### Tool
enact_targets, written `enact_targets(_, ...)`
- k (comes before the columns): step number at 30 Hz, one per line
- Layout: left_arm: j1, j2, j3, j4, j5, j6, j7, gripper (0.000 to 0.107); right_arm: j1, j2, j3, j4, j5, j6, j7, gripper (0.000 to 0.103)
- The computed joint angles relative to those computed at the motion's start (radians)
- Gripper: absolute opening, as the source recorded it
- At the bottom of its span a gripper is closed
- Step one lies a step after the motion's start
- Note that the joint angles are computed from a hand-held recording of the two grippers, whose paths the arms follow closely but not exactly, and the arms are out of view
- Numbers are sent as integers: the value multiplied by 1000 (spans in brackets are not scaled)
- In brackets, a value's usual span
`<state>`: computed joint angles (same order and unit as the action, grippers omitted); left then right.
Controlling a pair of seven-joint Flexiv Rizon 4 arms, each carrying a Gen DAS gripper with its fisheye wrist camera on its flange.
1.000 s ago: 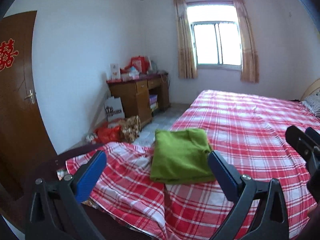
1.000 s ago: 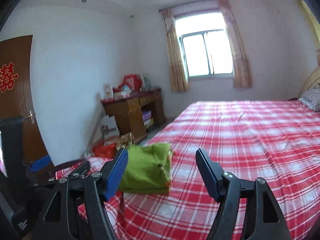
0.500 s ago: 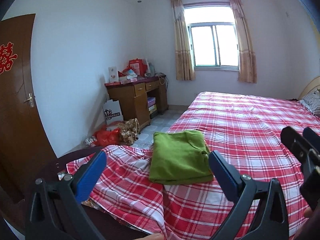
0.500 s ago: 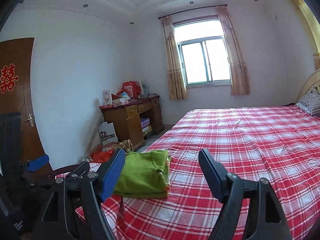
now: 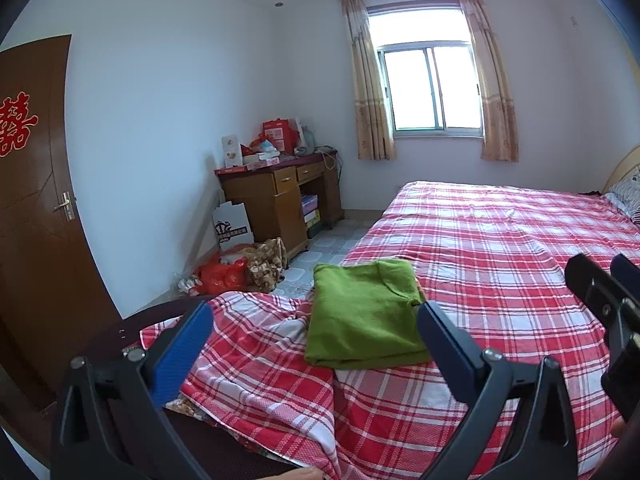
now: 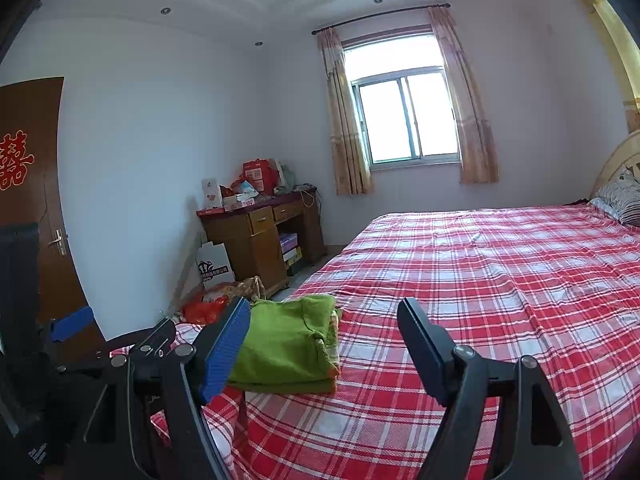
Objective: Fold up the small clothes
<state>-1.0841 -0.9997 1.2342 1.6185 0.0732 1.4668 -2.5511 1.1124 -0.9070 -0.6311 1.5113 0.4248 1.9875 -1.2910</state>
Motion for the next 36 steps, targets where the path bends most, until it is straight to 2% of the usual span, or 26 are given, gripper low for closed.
enact_targets(7,23,29,-34,-21,53,-21,-12,103,4,-2,-8,0,4,-9,9,77)
enact_targets(36,106,143,-174,-113,394,-142,-219,103,-5,-2,-10,13,-28,-17,73,77)
